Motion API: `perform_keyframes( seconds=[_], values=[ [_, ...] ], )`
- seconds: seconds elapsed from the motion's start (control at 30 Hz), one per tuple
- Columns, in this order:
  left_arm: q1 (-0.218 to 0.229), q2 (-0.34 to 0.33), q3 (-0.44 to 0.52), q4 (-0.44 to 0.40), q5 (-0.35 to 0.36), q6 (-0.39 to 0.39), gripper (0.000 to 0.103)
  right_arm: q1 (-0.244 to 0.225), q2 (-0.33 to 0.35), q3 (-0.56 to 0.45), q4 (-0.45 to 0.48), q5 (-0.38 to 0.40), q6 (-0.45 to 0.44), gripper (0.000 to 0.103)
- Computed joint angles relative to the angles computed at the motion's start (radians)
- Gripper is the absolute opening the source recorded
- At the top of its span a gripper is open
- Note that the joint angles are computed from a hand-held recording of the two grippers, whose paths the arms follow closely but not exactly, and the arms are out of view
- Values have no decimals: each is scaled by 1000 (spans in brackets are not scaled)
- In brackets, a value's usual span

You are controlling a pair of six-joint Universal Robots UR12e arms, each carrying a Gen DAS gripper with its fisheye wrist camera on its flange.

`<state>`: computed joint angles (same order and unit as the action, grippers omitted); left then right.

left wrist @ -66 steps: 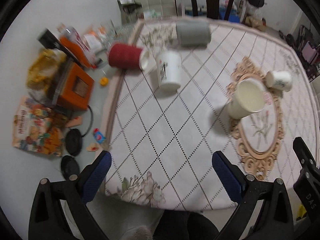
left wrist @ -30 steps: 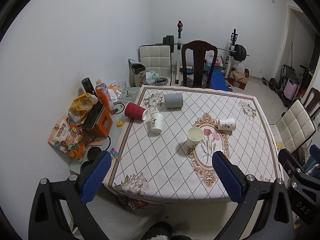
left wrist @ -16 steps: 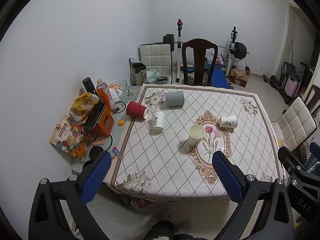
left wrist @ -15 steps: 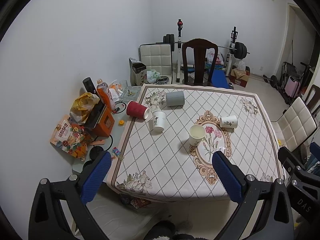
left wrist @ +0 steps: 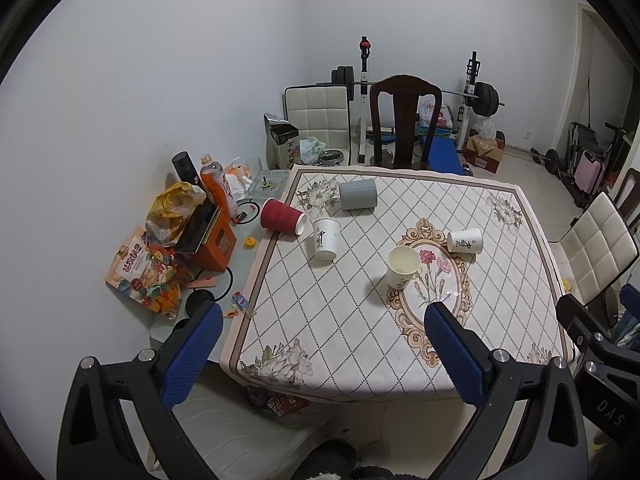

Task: Flip cup upright

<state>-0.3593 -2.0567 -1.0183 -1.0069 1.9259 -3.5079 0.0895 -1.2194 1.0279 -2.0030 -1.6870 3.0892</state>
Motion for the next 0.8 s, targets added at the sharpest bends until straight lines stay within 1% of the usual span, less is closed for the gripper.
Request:
perform_keyframes(
  seconds=[0.8],
  values=[
    [1, 13, -22, 5, -3, 3, 103, 12, -1, 3, 6, 0, 7, 103]
  ],
)
